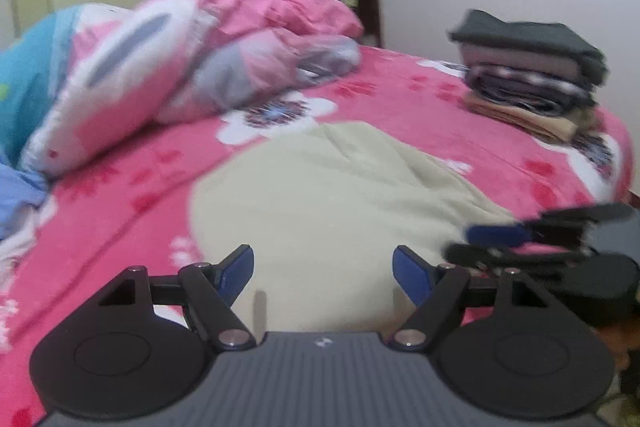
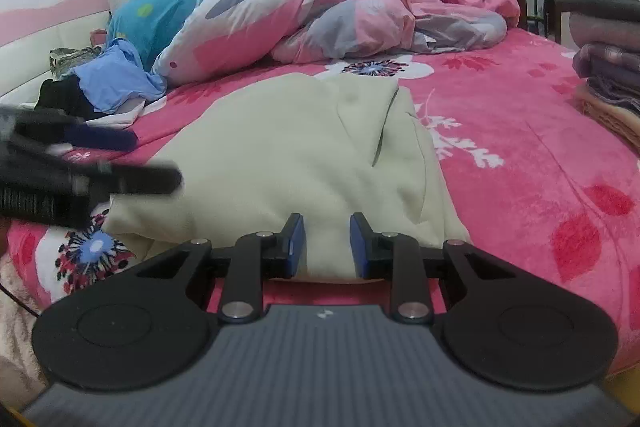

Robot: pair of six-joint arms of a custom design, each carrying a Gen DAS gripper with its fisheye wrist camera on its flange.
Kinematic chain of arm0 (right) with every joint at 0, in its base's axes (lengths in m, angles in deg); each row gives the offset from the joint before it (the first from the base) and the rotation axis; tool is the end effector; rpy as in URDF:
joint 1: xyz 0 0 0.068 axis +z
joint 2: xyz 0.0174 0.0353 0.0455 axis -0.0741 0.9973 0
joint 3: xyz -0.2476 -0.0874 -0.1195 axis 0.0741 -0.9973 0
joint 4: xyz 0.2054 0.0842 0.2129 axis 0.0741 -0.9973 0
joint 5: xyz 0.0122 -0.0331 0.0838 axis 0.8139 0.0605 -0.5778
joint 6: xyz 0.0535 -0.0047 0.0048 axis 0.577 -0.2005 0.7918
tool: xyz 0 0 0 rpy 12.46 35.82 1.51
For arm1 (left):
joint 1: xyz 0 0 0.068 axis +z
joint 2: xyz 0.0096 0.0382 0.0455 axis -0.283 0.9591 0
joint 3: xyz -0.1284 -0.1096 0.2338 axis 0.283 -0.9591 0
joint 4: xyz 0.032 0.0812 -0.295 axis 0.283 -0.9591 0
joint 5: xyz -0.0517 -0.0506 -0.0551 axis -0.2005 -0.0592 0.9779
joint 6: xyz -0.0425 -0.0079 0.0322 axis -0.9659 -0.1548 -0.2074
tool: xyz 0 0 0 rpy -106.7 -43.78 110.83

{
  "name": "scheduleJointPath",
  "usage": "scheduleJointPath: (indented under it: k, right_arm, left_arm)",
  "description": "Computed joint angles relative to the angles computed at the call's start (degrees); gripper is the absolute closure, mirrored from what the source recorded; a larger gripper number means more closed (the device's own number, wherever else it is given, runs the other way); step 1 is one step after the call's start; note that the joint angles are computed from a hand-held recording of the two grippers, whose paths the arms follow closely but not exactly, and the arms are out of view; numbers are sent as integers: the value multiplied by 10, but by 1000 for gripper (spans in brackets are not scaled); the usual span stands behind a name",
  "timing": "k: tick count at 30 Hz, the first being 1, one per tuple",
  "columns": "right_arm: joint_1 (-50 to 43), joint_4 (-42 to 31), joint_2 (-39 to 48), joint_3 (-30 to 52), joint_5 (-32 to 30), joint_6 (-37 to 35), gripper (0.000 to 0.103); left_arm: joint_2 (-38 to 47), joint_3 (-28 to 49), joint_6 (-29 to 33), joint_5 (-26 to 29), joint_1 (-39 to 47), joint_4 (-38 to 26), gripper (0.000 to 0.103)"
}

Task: Fold clothes

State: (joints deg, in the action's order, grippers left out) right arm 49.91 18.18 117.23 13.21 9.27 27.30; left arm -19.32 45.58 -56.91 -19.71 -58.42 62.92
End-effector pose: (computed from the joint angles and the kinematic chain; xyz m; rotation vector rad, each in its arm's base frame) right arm 0.1733 0.2158 0.0820 -0.2887 2.0722 0.4166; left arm 0.1357 -0.1004 0.1385 0.3584 2.1534 0.0201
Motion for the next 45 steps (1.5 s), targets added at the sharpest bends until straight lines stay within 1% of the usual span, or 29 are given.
scheduleJointPath:
  k: [2,4,6,11,15,18,21,24,25,26,29,30,32,35,36,37,38,39,40,41,42,43,45]
  right_arm:
    - [6,1,3,1,9,3,79]
    - [9,-4,4,4,14,4,79]
    - [13,-7,7,6,20,5,79]
    - [23,-31,2,13,36,8,78]
    - [29,-77,-18,27,47,10,78]
    - [47,-99,-42,35,79,7,78]
    - [69,-75,-49,36,100,-12,78]
    - [65,-99,-9,61,81,-8,78]
    - [62,-79,15,61,76,-11,78]
    - [60,-36,33,51,73,-18,78]
    - [42,-62,0,42,38,5,78]
    - [42,-85,-12,48,38,3,77]
    - [39,-109,-36,52,49,-9,77]
    - [12,-96,-58,48,63,-16,76]
    - [-1,-89,-54,48,63,-13,74]
    - [-15,-83,-47,50,60,-10,69]
    - [-36,-85,-26,59,38,-5,65]
    - [-55,-86,-3,69,13,-1,55]
    - [-76,-74,27,74,-27,6,52]
    - [-94,-59,54,79,-64,12,51]
    - [-102,-28,58,67,-78,19,51]
    - [-112,-27,49,61,-96,25,50]
    - [-133,-23,20,43,-137,37,46]
  left_arm:
    - [52,10,-14,2,17,17,25]
    - [81,9,-28,26,42,37,21]
    - [88,8,-35,26,47,42,19]
    - [92,13,-43,25,48,34,19]
    - [99,16,-53,7,37,30,19]
    - [102,20,-59,4,36,24,19]
    - [103,20,-65,2,35,24,19]
    - [109,20,-68,10,39,26,18]
    - [114,20,-70,16,43,27,18]
    - [115,17,-72,21,48,31,17]
    - [110,13,-73,16,45,33,17]
    - [108,12,-73,13,44,32,17]
    - [105,10,-74,11,42,31,17]
    - [97,5,-77,18,47,31,17]
    - [94,3,-76,21,49,32,17]
    - [88,-1,-73,28,54,33,17]
    - [81,-5,-70,39,62,35,17]
    - [73,-9,-67,49,70,37,17]
    - [66,-13,-63,64,80,40,17]
    - [51,-20,-55,90,99,42,17]
    - [29,-29,-43,125,127,40,16]
    - [8,-37,-31,162,156,38,16]
    - [-28,-50,-8,240,217,32,16]
